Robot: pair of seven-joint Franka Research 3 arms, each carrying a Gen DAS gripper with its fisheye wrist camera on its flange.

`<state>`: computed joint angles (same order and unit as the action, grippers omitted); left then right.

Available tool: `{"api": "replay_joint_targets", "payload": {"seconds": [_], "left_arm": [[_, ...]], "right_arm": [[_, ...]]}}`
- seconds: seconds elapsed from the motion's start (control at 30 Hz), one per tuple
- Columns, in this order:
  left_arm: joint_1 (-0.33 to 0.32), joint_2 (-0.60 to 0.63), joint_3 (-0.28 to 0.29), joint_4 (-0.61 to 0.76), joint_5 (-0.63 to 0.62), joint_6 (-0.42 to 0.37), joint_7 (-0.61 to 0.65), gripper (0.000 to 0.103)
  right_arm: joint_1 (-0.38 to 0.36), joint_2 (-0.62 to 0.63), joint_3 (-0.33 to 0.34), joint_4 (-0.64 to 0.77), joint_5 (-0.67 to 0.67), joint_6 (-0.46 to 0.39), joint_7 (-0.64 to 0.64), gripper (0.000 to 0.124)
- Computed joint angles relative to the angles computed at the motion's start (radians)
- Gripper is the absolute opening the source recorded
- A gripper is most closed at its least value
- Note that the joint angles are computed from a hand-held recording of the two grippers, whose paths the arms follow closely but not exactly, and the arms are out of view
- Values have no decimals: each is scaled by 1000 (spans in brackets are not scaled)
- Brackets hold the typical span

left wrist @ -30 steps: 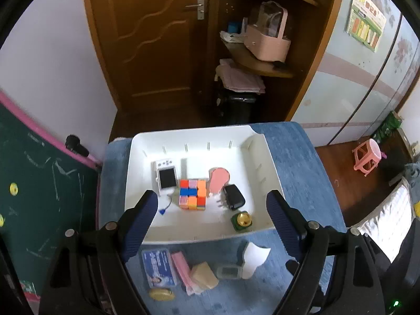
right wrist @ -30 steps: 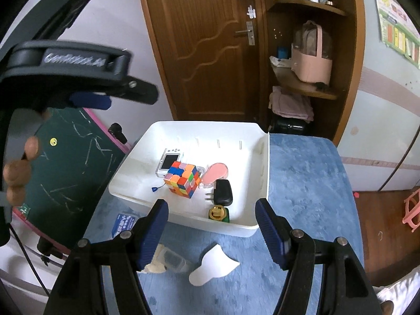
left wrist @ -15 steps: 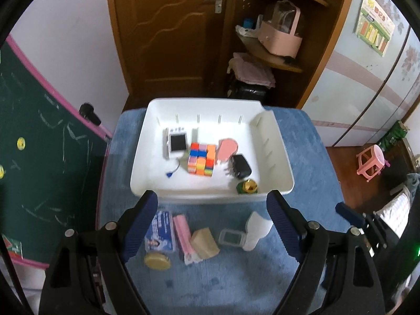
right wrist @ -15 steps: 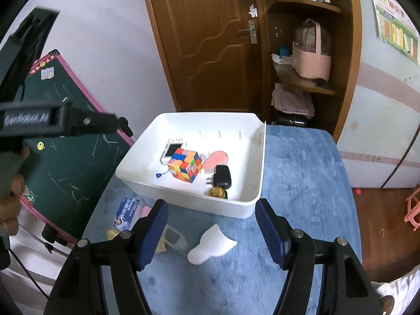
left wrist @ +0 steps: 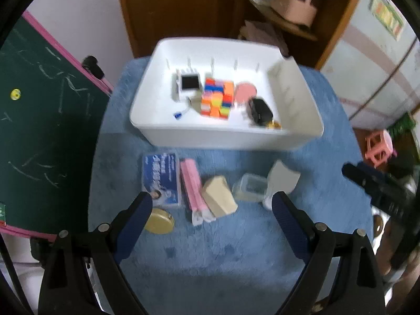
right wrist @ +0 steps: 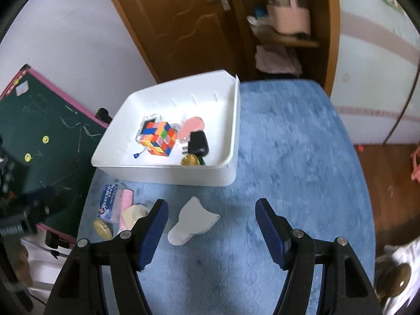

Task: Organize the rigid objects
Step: 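Withdraw both grippers from the bin back over the table, then grasp the clear plastic box with the left gripper while the right gripper grasps the curved white piece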

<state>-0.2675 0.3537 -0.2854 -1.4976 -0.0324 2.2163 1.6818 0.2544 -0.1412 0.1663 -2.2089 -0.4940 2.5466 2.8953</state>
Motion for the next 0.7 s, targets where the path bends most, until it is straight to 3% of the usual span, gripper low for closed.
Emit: {"api": "replay_joint_targets", "payload": {"seconds": [0.1, 0.33, 0.47, 0.7], "left_arm": [[-9, 11, -1, -13, 33, -16, 39, 94], [-23, 20, -18, -73, 107, 71, 251, 94], [-21, 46, -36, -52, 79, 72, 347, 94], [-38, 99, -37, -4, 51, 43, 382, 94]], "right_arm": [[5, 18, -13, -15, 65, 31, -11, 70], [31, 100, -39, 7, 198, 74, -83, 70], [46, 149, -60, 24, 277, 111, -109, 70], [78, 253, -96, 105, 340, 109, -108, 70]]}}
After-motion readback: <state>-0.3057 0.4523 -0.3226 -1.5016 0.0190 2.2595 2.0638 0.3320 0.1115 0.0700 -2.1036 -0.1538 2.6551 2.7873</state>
